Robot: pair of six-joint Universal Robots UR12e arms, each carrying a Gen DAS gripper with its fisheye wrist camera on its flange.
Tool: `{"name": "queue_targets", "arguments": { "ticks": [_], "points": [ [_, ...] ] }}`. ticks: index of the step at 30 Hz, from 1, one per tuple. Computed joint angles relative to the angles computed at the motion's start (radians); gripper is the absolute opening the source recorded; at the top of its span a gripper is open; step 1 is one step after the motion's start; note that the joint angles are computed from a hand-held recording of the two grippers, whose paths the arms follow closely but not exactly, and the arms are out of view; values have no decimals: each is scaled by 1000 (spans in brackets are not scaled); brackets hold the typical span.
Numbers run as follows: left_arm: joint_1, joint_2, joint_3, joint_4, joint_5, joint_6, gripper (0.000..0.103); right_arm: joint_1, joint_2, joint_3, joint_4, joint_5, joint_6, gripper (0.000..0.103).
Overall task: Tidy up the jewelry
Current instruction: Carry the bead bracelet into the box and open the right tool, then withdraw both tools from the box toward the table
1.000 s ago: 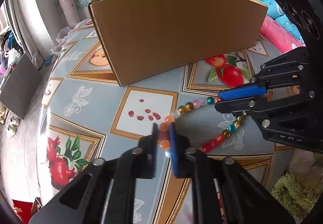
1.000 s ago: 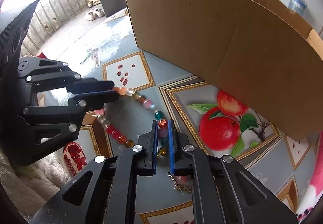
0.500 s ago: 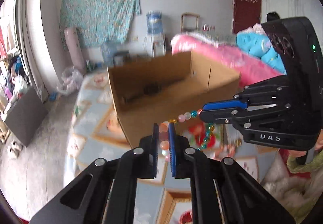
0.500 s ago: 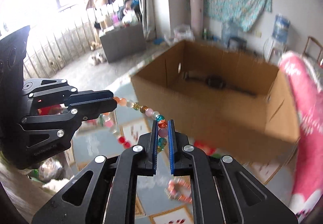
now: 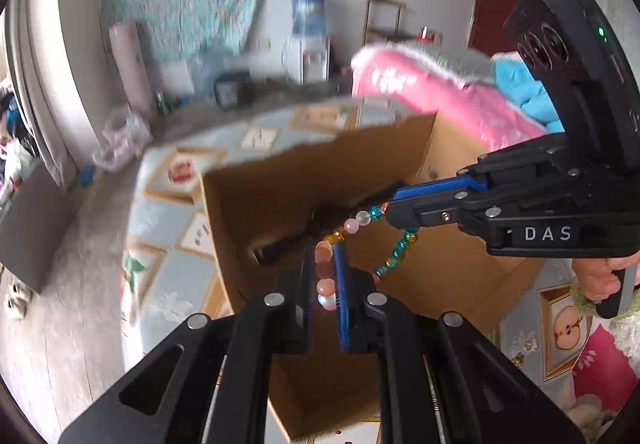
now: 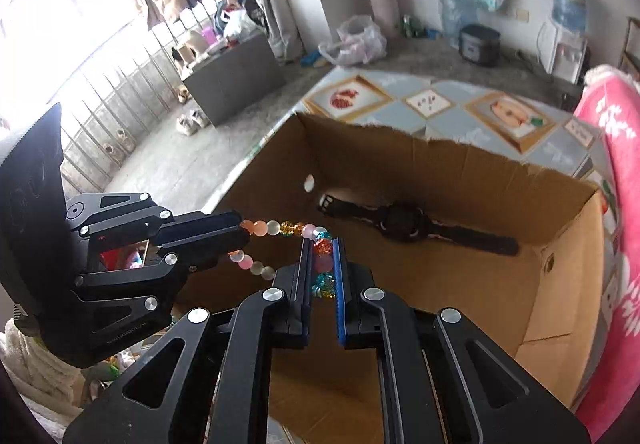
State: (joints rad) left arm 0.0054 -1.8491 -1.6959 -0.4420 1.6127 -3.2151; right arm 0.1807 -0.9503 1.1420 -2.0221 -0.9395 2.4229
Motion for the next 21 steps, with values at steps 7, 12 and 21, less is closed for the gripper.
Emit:
{"name": "queue_targets", "arguments": {
  "ticks": [7, 12, 21],
  "points": [
    [-3, -32, 33, -80, 26, 38, 11, 22, 48, -64, 112, -101, -16, 12],
    [-1, -15, 11, -6, 56, 7, 26, -11, 15, -24, 47, -9, 23, 17],
    [-39, 128, -187, 264, -21, 32, 42, -167, -197, 342, -294, 216, 58, 33]
  ]
}}
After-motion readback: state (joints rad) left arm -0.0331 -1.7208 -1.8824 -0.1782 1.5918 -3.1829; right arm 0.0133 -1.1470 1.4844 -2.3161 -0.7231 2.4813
